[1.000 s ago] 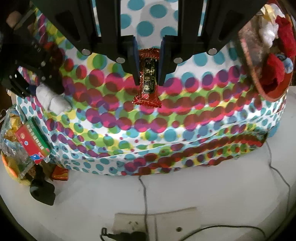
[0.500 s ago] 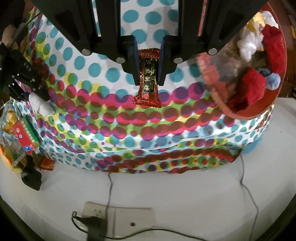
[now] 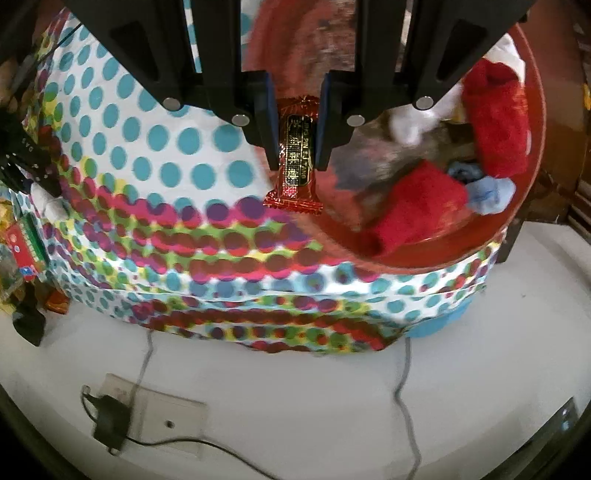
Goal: Organize objects
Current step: 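Carry the candy bar in the left tool into the red tray and release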
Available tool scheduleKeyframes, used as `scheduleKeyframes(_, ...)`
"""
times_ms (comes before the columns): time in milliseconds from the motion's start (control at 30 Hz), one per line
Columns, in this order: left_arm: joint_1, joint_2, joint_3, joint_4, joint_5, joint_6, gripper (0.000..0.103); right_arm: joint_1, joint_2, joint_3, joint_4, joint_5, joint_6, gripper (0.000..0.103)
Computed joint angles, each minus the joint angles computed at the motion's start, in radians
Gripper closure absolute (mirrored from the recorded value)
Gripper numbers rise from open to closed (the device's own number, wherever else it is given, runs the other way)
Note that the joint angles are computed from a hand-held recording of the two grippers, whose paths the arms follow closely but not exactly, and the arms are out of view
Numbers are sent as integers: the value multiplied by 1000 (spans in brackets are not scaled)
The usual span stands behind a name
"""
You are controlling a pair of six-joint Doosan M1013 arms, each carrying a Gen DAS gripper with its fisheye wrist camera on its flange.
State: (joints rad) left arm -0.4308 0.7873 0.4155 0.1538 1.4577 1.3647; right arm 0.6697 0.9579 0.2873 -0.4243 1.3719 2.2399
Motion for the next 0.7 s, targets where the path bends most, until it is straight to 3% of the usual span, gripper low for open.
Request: scheduleKeyframes(700, 74, -98, 196, 36, -77, -35, 84, 1, 11, -22, -10, 20, -8, 67)
